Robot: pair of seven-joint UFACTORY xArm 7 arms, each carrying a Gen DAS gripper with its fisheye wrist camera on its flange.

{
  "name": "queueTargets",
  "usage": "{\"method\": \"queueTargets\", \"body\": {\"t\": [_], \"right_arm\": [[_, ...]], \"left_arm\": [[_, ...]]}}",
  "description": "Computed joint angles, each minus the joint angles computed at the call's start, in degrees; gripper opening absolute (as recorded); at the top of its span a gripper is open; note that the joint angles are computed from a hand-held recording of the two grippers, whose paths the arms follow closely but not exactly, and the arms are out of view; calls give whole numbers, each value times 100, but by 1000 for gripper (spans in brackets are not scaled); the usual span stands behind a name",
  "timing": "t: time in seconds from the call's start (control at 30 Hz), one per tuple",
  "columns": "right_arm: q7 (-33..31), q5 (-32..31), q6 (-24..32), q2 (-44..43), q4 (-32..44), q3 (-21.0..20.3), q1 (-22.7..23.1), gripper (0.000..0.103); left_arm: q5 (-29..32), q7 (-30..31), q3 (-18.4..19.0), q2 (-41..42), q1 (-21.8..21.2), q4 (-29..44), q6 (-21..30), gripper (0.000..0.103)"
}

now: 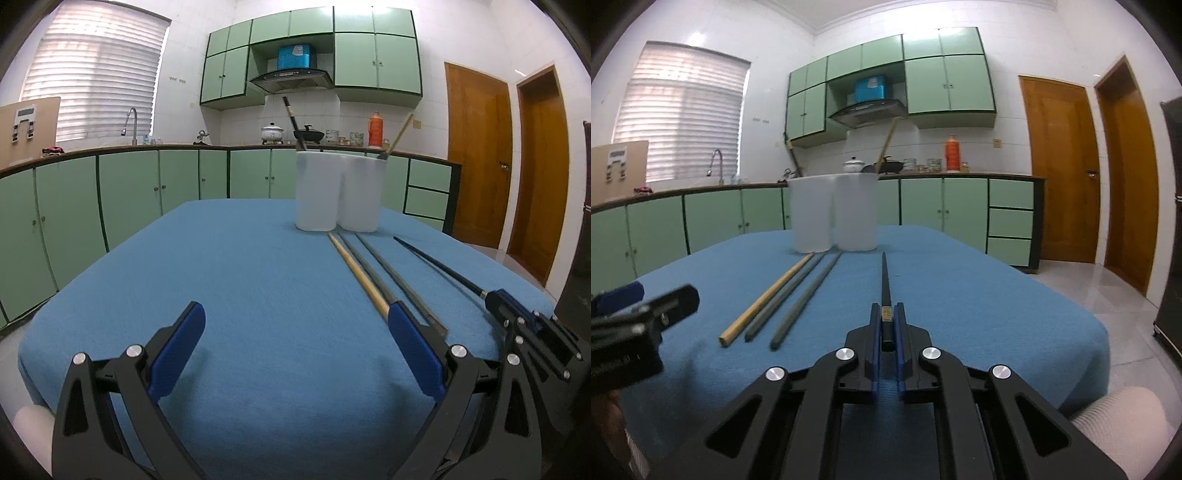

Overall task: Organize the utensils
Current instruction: 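Grasp a black gold-banded chopstick with the right tool while the left tool grasps a wooden chopstick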

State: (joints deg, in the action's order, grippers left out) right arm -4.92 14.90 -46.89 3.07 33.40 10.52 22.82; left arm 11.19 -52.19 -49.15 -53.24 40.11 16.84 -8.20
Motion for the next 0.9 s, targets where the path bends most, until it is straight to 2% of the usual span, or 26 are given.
{"method": "queueTargets", "body": {"t": [0.3, 0.37, 0.5, 0.6, 0.67, 0.9], "right_arm": [[86, -188, -218, -127, -200, -49, -126, 7], [96, -187, -245, -122, -209, -46, -140, 7], [180, -255, -231, -127, -216, -66, -187, 7], [217, -294, -226, -129, -219, -73, -212, 7], [220, -301, -226, -121, -212, -71, -218, 7], [267, -320, -217, -133, -232, -72, -234, 7]], "left_arm": [[20, -456, -569, -67, 150, 246, 308, 95], [96, -575, -642, -73, 199, 293, 398, 86], [256, -805, -798, -120, 298, 396, 524, 83], [375, -990, -894, -171, 366, 465, 635, 76], [458, -1057, -902, -118, 395, 540, 667, 68], [651, -1243, -942, -49, 429, 675, 701, 53]]}}
